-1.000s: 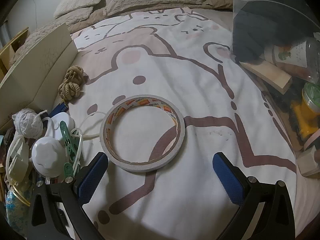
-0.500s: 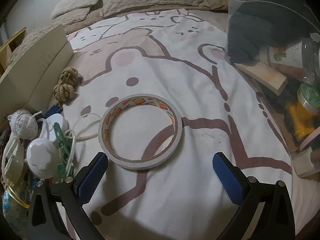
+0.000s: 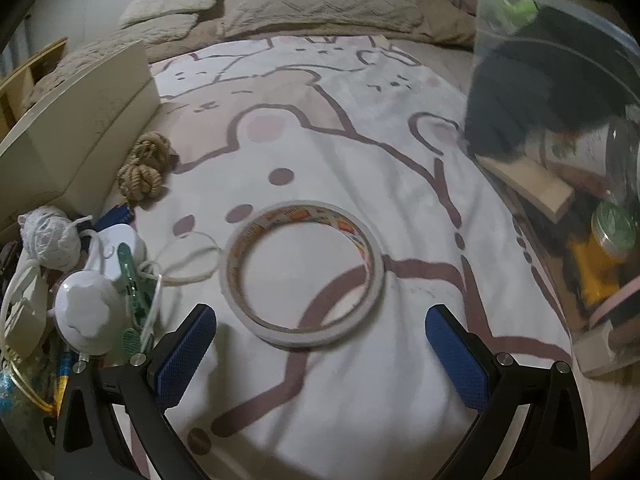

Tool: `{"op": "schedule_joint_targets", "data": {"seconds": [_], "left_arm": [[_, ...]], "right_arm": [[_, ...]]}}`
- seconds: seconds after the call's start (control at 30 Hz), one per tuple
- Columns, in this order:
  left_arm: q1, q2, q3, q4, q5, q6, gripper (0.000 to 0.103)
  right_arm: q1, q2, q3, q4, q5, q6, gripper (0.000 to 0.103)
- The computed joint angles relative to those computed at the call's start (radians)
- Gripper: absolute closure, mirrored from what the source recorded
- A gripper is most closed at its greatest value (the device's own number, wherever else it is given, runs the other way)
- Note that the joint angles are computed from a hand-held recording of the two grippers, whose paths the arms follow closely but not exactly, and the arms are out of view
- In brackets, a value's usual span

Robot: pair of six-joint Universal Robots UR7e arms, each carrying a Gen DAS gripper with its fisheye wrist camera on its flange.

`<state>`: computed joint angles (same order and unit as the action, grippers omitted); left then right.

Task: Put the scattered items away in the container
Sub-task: 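Lift the bandage roll with the left gripper while the right gripper grasps the white tape roll, then carry the bandage roll with the left gripper while the right gripper carries the tape roll over the box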

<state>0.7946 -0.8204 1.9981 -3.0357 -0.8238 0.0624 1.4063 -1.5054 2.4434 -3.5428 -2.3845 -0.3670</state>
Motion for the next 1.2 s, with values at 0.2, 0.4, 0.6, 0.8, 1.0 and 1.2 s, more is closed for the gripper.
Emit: {"op": "schedule_joint_targets", "data": {"seconds": [0.2, 0.4, 0.6, 0.8, 1.0, 1.2], "left_arm": [[0.007, -0.016, 0.009, -0.002, -0.029, -0.023, 0.032], [0.013, -0.023, 0.008, -0.003, -0.071, -0.053, 0.032], [0.006, -0.012, 0.012, -0.019, -0.051, -0.029, 0.032], [0.003, -0.003, 0.014, -0.037, -0.029, 0.007, 0.045], [0.013, -0.004, 0.012, -0.063, -0.031, 0.006, 0.061], [0.022, -0.018, 0.017, -0.070, -0.042, -0.015, 0.061]], "right_arm": [[0.000, 0.051, -0.046, 0.003, -0.017, -0.024, 0.000], [-0.026, 0.041, -0.068, 0.040, 0.019, 0.058, 0.000], [-0.016, 0.069, -0.078, 0.047, -0.026, 0.047, 0.000], [-0.008, 0.071, -0.074, 0.024, -0.017, 0.031, 0.012], [-0.003, 0.049, -0.048, -0.081, 0.047, 0.028, 0.012], [-0.004, 0.037, -0.047, -0.084, 0.075, 0.042, 0.012]]}}
